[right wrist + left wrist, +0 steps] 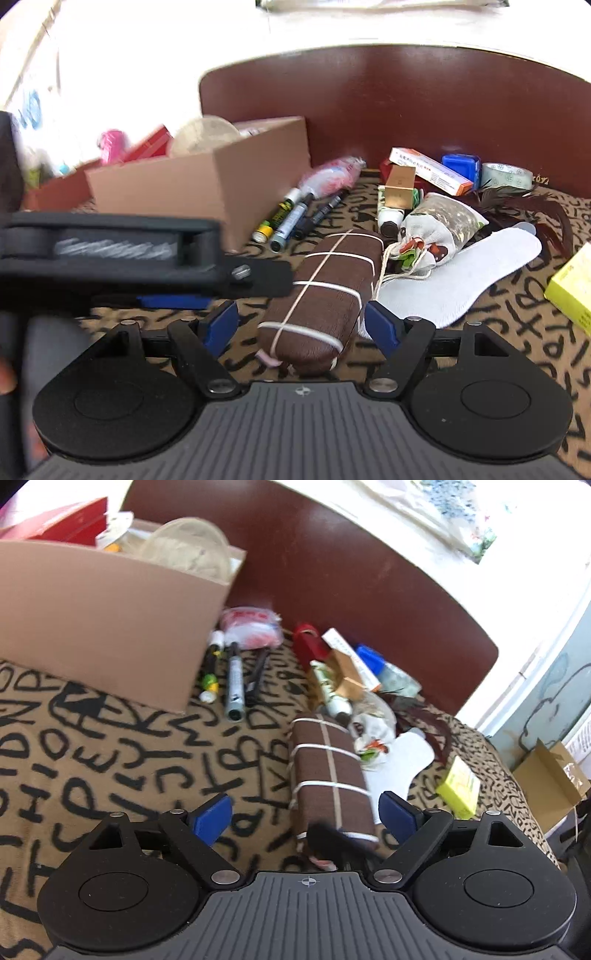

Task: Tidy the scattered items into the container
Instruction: 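Close the right gripper on the brown striped pouch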

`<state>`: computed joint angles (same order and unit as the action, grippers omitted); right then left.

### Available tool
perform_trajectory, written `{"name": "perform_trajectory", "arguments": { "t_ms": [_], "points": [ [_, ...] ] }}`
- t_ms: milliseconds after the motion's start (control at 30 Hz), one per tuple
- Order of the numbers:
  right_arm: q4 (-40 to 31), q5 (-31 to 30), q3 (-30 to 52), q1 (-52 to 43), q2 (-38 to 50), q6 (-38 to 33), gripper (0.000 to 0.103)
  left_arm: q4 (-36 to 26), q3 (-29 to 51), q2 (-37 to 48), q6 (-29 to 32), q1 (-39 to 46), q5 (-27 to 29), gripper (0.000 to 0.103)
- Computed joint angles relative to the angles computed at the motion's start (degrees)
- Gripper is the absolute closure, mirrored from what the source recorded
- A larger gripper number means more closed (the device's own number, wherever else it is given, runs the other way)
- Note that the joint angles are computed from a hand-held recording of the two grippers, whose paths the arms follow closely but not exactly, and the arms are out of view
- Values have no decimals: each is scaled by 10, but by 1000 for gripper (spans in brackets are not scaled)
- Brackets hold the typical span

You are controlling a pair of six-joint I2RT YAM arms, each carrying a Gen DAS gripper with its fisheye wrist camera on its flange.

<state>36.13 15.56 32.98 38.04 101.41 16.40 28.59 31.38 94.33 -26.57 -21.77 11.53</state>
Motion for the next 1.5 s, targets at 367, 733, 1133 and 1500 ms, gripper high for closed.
{"name": "perform_trajectory", "arguments": {
  "t_ms": [367, 733, 1133, 1500],
  "points": [
    [8, -110, -13, -29, 9, -76, 29, -4, -3, 12, -16, 32, 40, 10],
    [17, -105, -102, -31, -59, -61, 27, -35, 41, 41, 3, 11, 39, 9],
    [10, -107, -93, -54, -50, -71, 26, -64, 103, 87, 37, 53, 43, 8],
    [-16, -114, -83, -66, -45, -70, 31, -88, 139, 117, 159, 40, 94, 16]
  ]
}}
